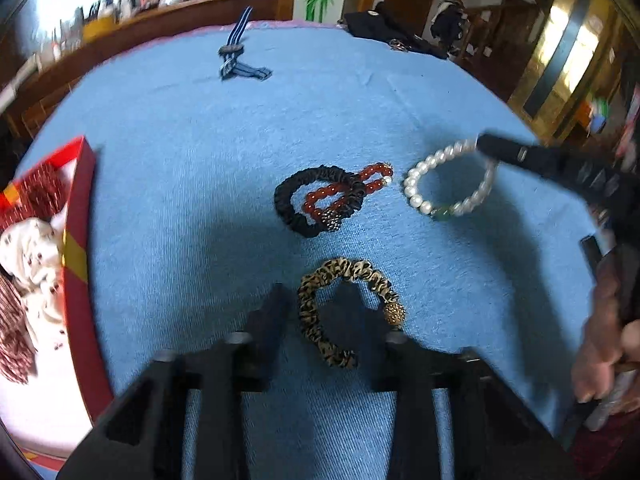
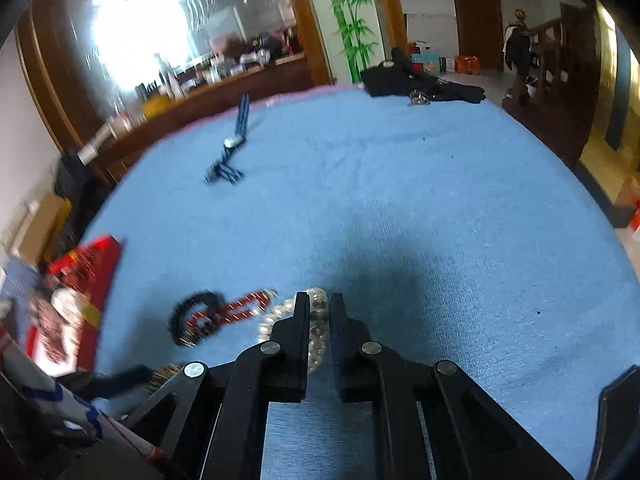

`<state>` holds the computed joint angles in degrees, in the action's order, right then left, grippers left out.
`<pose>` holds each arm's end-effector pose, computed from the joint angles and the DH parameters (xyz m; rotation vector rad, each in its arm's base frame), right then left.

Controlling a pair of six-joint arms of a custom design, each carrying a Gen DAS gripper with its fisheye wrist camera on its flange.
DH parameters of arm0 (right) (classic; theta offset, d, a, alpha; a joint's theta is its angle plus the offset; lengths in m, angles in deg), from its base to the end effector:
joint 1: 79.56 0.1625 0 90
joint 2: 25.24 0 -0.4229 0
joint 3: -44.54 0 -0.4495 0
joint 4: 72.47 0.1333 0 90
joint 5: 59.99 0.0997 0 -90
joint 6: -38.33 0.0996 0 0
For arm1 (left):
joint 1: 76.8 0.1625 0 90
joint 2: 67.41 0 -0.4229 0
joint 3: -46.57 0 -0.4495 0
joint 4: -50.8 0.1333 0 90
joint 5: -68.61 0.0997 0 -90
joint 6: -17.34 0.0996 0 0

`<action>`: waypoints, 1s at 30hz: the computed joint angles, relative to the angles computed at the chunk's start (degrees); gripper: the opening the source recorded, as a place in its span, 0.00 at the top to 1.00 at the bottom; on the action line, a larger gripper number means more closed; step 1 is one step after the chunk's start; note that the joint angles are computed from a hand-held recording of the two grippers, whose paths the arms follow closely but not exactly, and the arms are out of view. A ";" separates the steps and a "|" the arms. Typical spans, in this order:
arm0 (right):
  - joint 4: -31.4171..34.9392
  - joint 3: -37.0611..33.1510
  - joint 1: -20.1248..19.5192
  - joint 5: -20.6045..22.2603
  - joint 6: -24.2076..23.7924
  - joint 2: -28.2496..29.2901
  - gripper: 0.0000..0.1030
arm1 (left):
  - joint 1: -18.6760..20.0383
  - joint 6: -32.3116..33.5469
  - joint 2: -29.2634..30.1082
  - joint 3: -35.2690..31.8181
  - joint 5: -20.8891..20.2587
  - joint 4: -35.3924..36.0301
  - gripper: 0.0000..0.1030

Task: Organize jewelry
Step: 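Grasp pearl bracelet with right tool while left tool grasps leopard-print bracelet, then lift leopard-print bracelet with left tool while right tool lifts pearl bracelet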

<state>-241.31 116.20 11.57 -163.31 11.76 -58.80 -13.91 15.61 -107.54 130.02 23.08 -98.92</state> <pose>0.1270 -0.8426 0.1106 0.5185 -2.5789 0.8843 -0.1683 -0.7745 0.0866 0.3887 2.3689 -0.5784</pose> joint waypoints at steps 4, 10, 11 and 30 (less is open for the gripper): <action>-3.62 3.29 -0.21 5.25 -0.54 -2.11 0.91 | -0.39 4.34 0.64 1.09 0.15 -4.48 0.94; -6.24 5.25 -0.04 8.45 -0.98 -2.96 0.90 | -0.81 8.83 -0.18 3.46 0.18 -15.45 0.95; -6.23 5.17 0.01 8.59 -0.95 -2.88 0.90 | -0.93 9.24 -0.37 3.86 0.55 -17.15 0.95; -3.90 5.44 0.28 9.19 -3.32 -2.38 0.90 | -0.85 12.58 0.62 3.20 5.25 -25.28 0.94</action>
